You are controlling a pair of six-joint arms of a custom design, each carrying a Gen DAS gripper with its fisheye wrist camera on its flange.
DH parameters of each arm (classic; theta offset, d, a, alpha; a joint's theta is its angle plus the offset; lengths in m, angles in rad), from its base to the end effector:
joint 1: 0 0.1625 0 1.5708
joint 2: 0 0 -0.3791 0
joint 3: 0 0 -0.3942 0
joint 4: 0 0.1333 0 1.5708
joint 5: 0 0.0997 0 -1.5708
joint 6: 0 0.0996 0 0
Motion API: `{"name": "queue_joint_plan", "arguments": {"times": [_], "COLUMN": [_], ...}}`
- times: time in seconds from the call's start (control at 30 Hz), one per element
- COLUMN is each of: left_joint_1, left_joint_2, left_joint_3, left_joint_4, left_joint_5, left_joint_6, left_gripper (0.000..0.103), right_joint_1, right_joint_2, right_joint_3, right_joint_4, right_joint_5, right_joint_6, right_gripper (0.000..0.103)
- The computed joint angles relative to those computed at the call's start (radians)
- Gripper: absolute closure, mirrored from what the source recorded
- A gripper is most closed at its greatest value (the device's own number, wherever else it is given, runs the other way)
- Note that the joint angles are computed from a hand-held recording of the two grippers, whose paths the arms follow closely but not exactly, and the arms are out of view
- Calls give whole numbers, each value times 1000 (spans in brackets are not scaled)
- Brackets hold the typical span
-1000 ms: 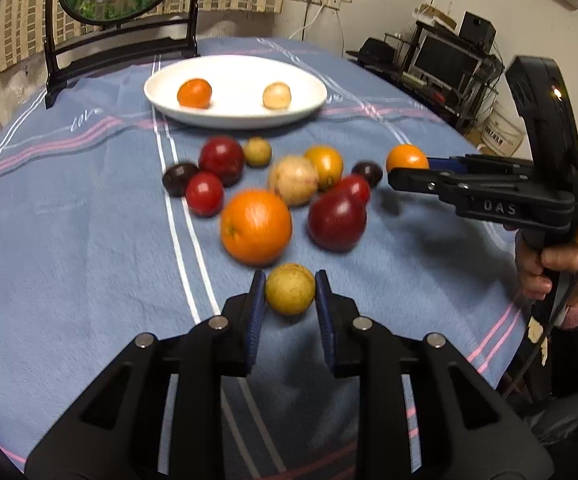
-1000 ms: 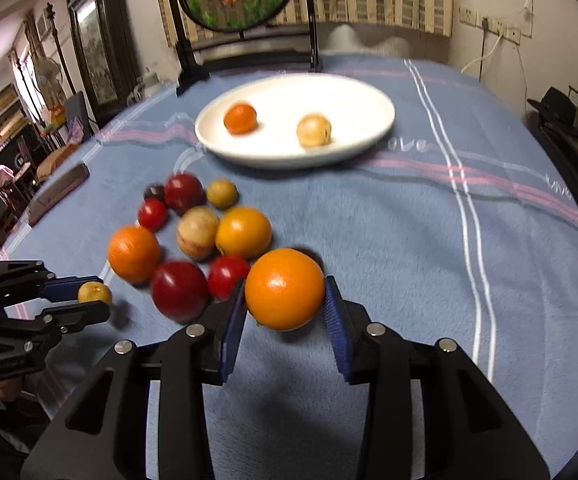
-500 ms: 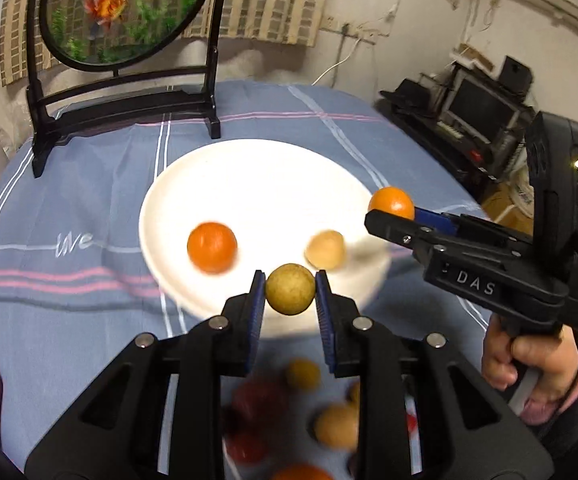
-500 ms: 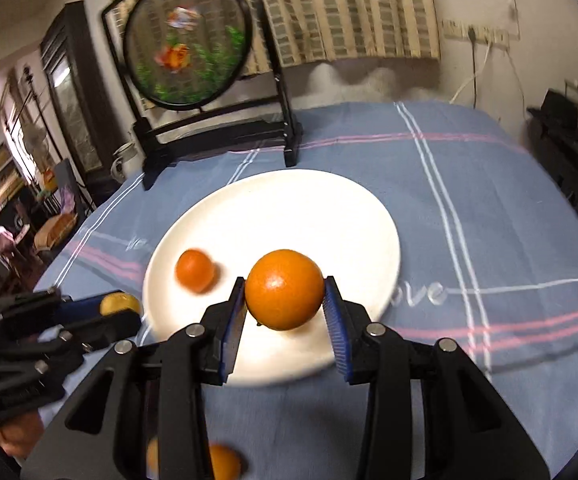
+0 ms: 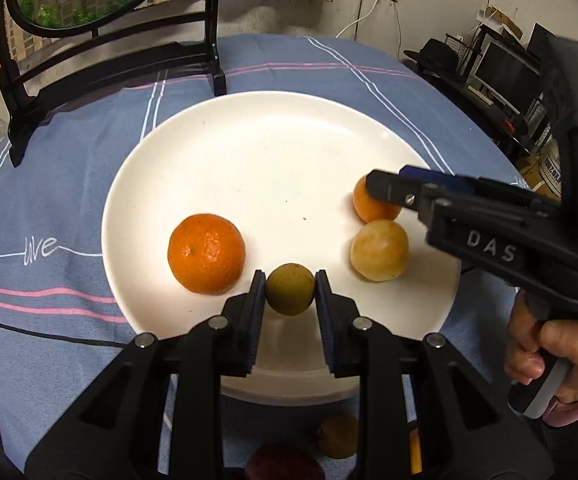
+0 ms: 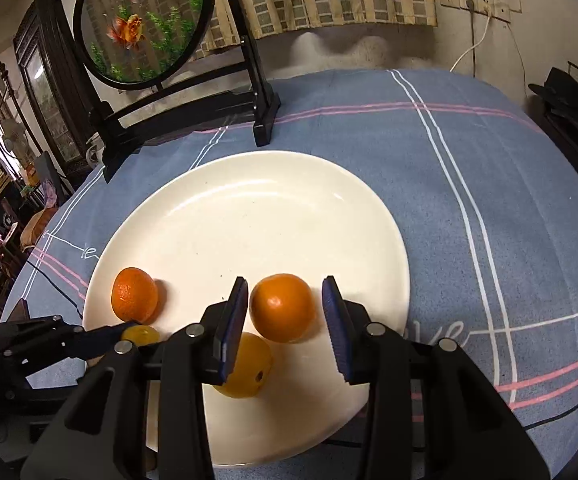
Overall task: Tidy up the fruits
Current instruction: 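Carry both fruits to the white plate and release them there, then grasp the large orange with the left tool while the right tool grasps a red plum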
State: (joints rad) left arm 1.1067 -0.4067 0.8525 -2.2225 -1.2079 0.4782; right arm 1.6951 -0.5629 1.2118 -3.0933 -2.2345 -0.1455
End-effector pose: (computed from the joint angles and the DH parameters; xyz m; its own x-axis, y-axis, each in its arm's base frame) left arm -0.2164 -0.8092 0.0717 -0.5694 0.7167 -0.4026 0.7887 0.6144 -0.0216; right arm 0.1655 -0.7441 0.1526 -0.8198 0.2747 0.5025 -0.2006 0.6842 -0.7012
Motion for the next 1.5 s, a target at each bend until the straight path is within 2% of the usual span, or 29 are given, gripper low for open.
{"name": "queue_joint_plan", "arguments": {"times": [0.1,0.17,0.2,0.23,0.27,0.4,0.53,0.6,0.67,0.77,0.8,0.9,1.0,1.03,1.13,1.2,1.37,1.5], "left_joint_1": [2,0,-2,-4,-7,-7,9,27,43,68,74,85,101,106,105,99,99,102], "left_joint_2": [1,-22,-45,-65,-91,-192,-281,-323,-363,-427,-444,-480,-514,-518,-516,-520,-519,-516], "left_joint_3": [-2,30,68,102,144,268,380,420,462,561,589,643,679,683,693,717,711,702], "left_joint_4": [5,-32,-88,-137,-196,-308,-376,-349,-329,-349,-343,-325,-307,-299,-331,-387,-389,-387], "left_joint_5": [5,7,3,0,-5,-58,-85,-105,-131,-171,-159,-140,-185,-183,-149,-115,-103,-100], "left_joint_6": [-5,0,15,30,53,77,74,44,33,64,57,72,125,128,125,134,108,89], "left_gripper": [77,55,36,30,28,12,8,8,8,8,8,8,8,8,8,8,8,8], "right_joint_1": [-1,2,5,13,23,67,105,112,116,111,109,120,172,197,224,231,220,216], "right_joint_2": [-6,-18,-24,-31,-35,-42,-44,-47,-63,-130,-149,-178,-142,-118,-90,-73,-62,-56], "right_joint_3": [8,24,36,52,67,113,180,232,312,423,467,552,575,564,547,528,509,501], "right_joint_4": [6,4,-7,-34,-75,-215,-326,-390,-469,-383,-377,-371,-390,-368,-274,-234,-205,-216], "right_joint_5": [1,9,10,10,5,-15,-40,-45,-25,42,60,96,16,-36,-82,-107,-88,-81], "right_joint_6": [4,7,1,-17,-42,-134,-215,-207,-139,1,59,147,121,100,76,95,149,185], "right_gripper": [63,59,55,50,42,40,40,40,40,40,40,40,40,40,40,40,40,44]}}
